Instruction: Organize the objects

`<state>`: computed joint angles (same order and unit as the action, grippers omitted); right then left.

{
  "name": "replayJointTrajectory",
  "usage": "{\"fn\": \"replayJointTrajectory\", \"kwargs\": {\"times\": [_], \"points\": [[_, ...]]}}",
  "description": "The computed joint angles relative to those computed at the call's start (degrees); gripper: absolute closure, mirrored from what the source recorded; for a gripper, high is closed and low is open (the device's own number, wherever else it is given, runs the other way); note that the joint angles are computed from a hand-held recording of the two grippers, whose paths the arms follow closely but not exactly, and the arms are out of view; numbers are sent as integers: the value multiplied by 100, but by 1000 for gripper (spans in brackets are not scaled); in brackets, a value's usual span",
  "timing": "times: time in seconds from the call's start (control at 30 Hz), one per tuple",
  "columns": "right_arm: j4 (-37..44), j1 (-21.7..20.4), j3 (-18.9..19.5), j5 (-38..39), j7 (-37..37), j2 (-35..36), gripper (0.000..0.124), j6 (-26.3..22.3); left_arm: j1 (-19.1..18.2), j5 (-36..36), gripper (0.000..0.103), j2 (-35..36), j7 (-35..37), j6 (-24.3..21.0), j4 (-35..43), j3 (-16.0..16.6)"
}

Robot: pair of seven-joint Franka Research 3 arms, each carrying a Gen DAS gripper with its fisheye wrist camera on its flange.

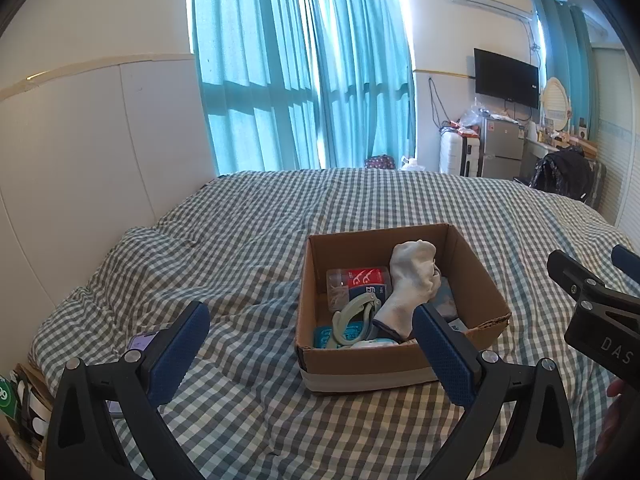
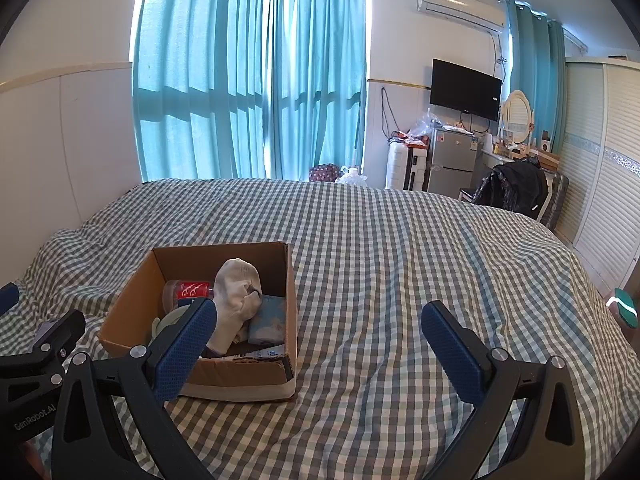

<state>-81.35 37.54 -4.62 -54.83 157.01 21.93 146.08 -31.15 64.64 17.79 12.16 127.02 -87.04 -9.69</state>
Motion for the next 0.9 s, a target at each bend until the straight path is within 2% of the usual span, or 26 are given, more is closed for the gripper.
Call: {"fn": "replayJointTrajectory", "kwargs": {"times": [0.9], "points": [[-78,-32,15,26,-31,-40,21,39,18,-22,0,-28,14,15,-12,-6]]}}
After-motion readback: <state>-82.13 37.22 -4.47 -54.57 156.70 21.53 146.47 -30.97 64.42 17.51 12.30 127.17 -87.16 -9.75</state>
